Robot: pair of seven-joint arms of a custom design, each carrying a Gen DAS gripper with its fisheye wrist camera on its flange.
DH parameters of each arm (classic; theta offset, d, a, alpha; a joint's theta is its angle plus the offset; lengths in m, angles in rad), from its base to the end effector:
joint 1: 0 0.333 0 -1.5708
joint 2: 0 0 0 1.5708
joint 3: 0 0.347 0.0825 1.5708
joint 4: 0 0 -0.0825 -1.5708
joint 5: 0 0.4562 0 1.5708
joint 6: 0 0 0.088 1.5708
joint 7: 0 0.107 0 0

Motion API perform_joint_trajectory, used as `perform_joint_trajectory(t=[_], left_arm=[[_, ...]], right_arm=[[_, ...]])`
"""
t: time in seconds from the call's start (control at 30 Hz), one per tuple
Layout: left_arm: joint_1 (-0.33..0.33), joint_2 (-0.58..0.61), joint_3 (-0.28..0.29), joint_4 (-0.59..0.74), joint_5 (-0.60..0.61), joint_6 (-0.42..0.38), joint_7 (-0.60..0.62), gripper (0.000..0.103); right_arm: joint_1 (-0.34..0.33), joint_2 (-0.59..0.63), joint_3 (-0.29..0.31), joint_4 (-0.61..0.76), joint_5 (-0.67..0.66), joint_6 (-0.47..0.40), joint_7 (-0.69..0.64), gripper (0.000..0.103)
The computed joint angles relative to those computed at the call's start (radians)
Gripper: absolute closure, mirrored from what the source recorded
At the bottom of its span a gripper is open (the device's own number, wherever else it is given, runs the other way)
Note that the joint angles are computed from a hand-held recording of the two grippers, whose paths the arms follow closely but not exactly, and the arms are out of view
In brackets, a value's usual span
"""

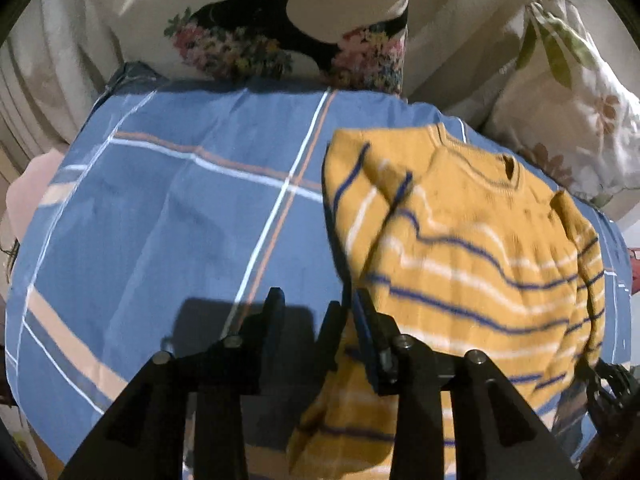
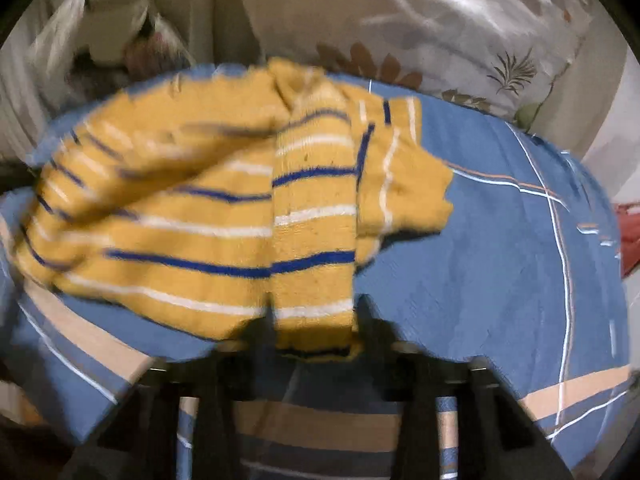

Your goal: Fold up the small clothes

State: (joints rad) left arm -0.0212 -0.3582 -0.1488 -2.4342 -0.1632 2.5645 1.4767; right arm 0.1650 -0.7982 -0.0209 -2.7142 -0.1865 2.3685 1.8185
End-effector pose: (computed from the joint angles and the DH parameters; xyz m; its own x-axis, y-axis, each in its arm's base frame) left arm 0.5155 -0.0889 0.4830 0.0029 -0.9910 0.1335 -0.8896 -0.0635 -0.4523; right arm 0.3886 0.0542 0.4999 -0.0091 -0.9987 0.0501 -0.8911 -0.0146 -0.4535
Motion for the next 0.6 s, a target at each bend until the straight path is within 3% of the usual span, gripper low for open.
perform_joint_trajectory(t=[0.07, 0.2, 0.23, 0.33, 0.43, 0.53, 0.6], left_arm=[[0.016, -0.011, -0.017, -0.02, 0.048, 0.004, -0.009, 0.069], [0.035, 0.001, -0.033, -0.03, 0.107, 0.006, -0.038, 0.069], [0.041, 0.01, -0.037, -0.025, 0.123, 0.001, -0.052, 0.069], [0.021, 0.004, -0.001, -0.021, 0.07, -0.014, -0.036, 0.069], [-0.009, -0.038, 0.036, -0.028, -0.021, -0.011, 0.011, 0.069], [-0.043, -0.041, 0.05, -0.004, -0.095, -0.003, 0.078, 0.067], [-0.07, -0.007, 0.05, 0.036, -0.139, 0.001, 0.133, 0.06]], right_arm=[[-0.013, -0.027, -0.034, -0.004, 0.034, 0.001, 0.015, 0.088], [-0.115, -0.064, -0.064, -0.002, 0.044, -0.01, 0.1, 0.088], [-0.165, -0.06, -0.042, 0.007, 0.01, -0.041, 0.137, 0.088], [-0.188, -0.081, -0.063, 0.026, 0.001, -0.075, 0.147, 0.088], [-0.146, -0.099, -0.081, 0.049, 0.029, -0.051, 0.118, 0.088], [-0.011, -0.041, -0.146, 0.089, 0.145, 0.037, 0.018, 0.088], [0.084, 0.035, -0.189, 0.124, 0.241, 0.092, -0.069, 0.087]])
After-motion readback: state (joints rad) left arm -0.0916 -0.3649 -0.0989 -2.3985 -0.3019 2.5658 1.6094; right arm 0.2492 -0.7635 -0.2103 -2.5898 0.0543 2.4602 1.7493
